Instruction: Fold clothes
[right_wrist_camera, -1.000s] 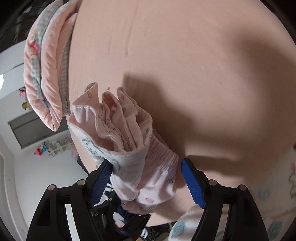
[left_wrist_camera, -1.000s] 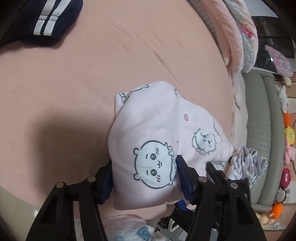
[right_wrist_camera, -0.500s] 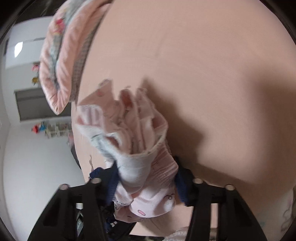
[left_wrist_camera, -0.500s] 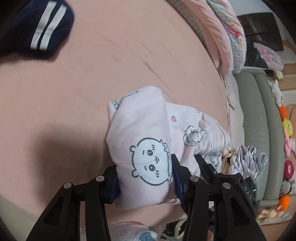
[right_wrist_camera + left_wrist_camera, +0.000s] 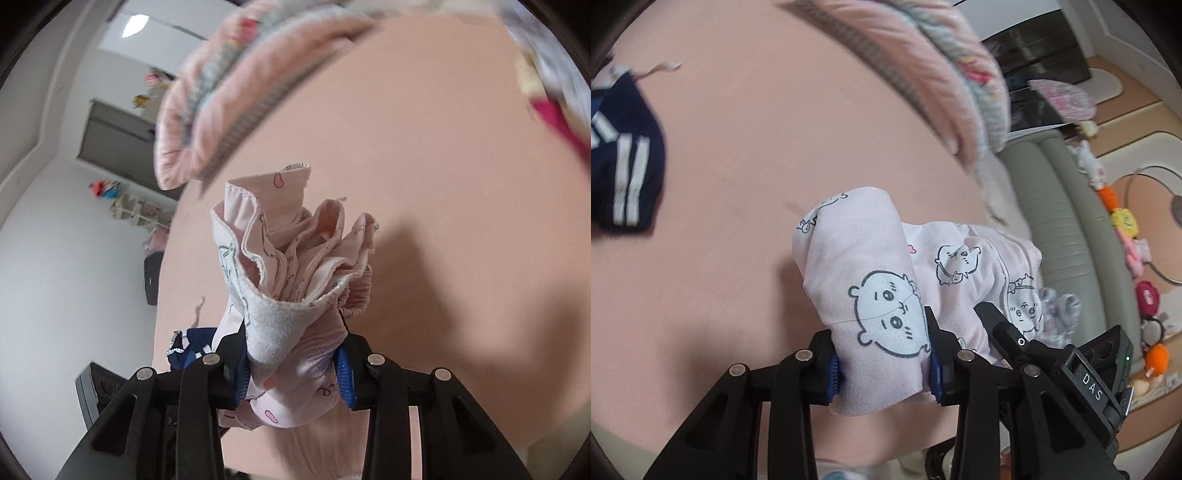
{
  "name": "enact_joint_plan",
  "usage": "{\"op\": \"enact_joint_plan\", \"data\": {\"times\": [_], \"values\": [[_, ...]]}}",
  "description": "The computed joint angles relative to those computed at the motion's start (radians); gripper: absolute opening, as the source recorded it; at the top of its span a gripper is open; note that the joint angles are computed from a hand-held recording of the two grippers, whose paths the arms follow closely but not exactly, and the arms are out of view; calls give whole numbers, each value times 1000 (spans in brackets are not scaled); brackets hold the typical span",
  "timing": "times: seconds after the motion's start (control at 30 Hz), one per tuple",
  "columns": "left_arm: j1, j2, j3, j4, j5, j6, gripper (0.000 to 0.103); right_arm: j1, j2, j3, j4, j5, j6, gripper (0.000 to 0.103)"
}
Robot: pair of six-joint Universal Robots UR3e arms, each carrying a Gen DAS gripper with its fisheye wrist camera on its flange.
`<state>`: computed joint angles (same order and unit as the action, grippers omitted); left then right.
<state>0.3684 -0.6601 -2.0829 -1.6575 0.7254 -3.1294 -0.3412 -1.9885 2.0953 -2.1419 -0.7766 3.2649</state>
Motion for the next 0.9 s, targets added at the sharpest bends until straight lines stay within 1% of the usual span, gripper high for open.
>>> {"op": "enact_joint_plan", "data": {"times": [0.03, 0.1, 0.13, 0.17, 0.2, 0.27, 0.33, 0.43, 0.53, 0.6, 0.63, 0.67, 0.7, 0.73, 0.8, 0.87, 0.9], "values": [[-27, -25, 6, 53, -2, -31, 33, -17, -21, -32, 55, 0, -39, 37], [-101, -81, 9, 178, 15, -91, 33, -7, -18, -122, 113, -45, -77, 37], [-165, -130, 9, 276, 42, -143, 33, 6, -5, -165, 136, -80, -90, 37], [-263, -219, 11, 427, 92, -230, 33, 22, 13, -210, 158, -119, -103, 37], [-334, -287, 21, 519, 134, -280, 33, 38, 31, -256, 179, -159, -115, 37], [-418, -346, 39, 579, 196, -309, 33, 57, 52, -328, 229, -229, -153, 37], [-499, -404, 56, 634, 281, -340, 33, 33, 46, -338, 291, -258, -230, 37], [-570, -451, 73, 636, 381, -319, 33, 25, 95, -341, 322, -273, -284, 37], [-598, -469, 51, 624, 452, -263, 33, -17, 123, -281, 362, -235, -340, 37], [-610, -480, 35, 604, 506, -229, 33, -69, 129, -220, 433, -190, -404, 38], [-602, -474, 19, 588, 522, -217, 33, -83, 140, -197, 463, -184, -428, 40], [-586, -458, -4, 571, 528, -205, 33, -94, 149, -174, 488, -184, -449, 40], [-554, -428, -36, 551, 511, -190, 33, -95, 166, -158, 512, -196, -469, 43], [-505, -381, -74, 521, 475, -168, 33, -101, 171, -141, 534, -205, -492, 50], [-416, -287, -134, 460, 409, -125, 33, -157, 140, -93, 602, -198, -552, 60], [-380, -236, -154, 428, 393, -111, 33, -227, 116, -65, 676, -162, -600, 61], [-384, -233, -150, 428, 399, -117, 33, -251, 115, -64, 707, -154, -611, 61]]}}
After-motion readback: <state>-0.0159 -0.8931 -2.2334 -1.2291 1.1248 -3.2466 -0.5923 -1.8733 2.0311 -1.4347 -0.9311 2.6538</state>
